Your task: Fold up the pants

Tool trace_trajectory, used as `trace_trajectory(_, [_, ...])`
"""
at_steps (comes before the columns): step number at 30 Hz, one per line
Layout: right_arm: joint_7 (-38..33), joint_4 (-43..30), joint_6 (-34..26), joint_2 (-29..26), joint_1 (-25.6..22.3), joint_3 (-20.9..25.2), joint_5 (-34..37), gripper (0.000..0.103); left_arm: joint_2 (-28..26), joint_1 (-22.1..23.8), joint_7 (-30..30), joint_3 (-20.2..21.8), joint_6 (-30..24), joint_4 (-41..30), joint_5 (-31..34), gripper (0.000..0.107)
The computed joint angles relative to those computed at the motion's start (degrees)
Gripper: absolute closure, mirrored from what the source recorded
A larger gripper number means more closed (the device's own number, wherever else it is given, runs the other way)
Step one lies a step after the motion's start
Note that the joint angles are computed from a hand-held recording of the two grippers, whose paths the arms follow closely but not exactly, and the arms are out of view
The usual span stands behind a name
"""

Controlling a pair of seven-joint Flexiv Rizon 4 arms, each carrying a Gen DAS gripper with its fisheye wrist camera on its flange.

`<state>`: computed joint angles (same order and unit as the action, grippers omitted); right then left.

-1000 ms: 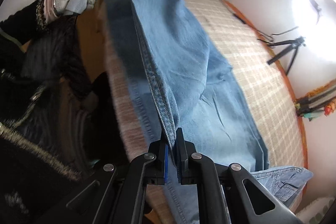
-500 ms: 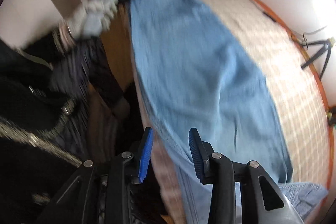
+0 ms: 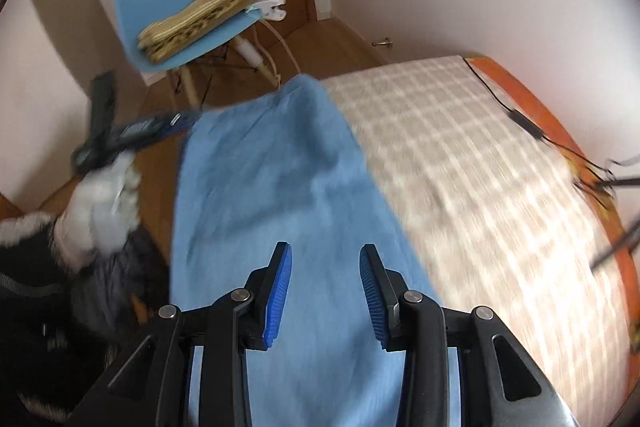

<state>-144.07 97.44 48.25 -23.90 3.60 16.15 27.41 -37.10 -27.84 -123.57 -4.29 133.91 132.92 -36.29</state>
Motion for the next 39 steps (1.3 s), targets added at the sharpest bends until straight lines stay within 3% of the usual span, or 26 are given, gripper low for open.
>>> trace_trajectory(2, [4.0,-5.3,-2.2,-4.4,2.1,-0.4,-1.1,0.066,-0.3,3.2,-1.5,-1.1,-0.7,0.0,4.8,0.079])
trace_trajectory(7, [11.1,-16.7,-5.9,-13.9,6.1,0.1,-4.9,0.061,-1.7,2.7,-1.1,-0.4,-0.9,-1.1,5.8,0.100])
trace_trajectory(12, [18.8,-25.6,-8.4,-22.3,8.4,0.4,-7.4,0.061,-1.4,0.5,0.9,0.8,0.7,-0.8,3.6,0.103])
trace_trajectory(15, [22.2,-29.7,-10.1,-26.1,9.5,0.5,-9.2,0.060,-1.7,4.2,-1.0,-1.0,1.3,-0.6,8.5,0.103])
trace_trajectory(17, [23.9,-32.9,-12.4,-28.4,8.9,1.7,-8.4,0.067,-1.8,4.9,-2.4,-1.3,1.0,-0.6,8.6,0.096])
trace_trajectory(18, [24.2,-34.0,-13.1,-29.1,8.5,2.4,-7.7,0.070,-2.0,5.4,-3.5,-1.5,1.1,-0.6,8.7,0.087])
trace_trajectory(20, [23.8,-34.8,-14.1,-29.4,7.7,3.8,-6.0,0.084,-2.7,7.6,-6.4,-2.2,2.4,-0.5,11.2,0.086])
trace_trajectory(21, [23.3,-34.2,-13.2,-29.1,8.0,3.8,-5.8,0.088,-3.2,8.1,-7.2,-2.2,3.5,-0.6,12.5,0.088])
trace_trajectory(22, [22.2,-33.3,-12.1,-28.7,8.4,3.8,-6.0,0.098,-3.2,7.6,-7.1,-1.8,3.3,-0.5,11.7,0.100])
trace_trajectory(23, [20.8,-32.4,-11.5,-28.1,8.6,4.0,-6.2,0.103,-3.0,6.2,-6.1,-0.9,3.0,-0.3,9.8,0.107])
trace_trajectory(29, [15.0,-25.8,-3.4,-23.7,9.1,5.1,-6.5,0.103,-1.4,-1.0,-0.6,1.5,6.2,2.0,-0.1,0.107])
trace_trajectory(31, [14.0,-26.0,-3.7,-23.4,8.2,5.8,-5.7,0.103,-1.3,1.4,-2.2,0.1,6.8,2.9,2.7,0.107])
trace_trajectory(35, [17.0,-28.4,-6.0,-24.8,8.6,4.5,-5.9,0.092,-2.4,7.3,-9.5,-2.3,7.5,4.0,10.3,0.102])
trace_trajectory(38, [17.2,-29.5,-7.4,-25.9,8.4,4.3,-5.9,0.092,-2.0,9.6,-13.2,-2.9,6.2,4.6,14.1,0.079])
trace_trajectory(39, [17.3,-29.8,-7.6,-26.3,8.6,4.1,-6.2,0.091,-1.6,8.7,-12.8,-2.8,5.4,4.8,12.3,0.071])
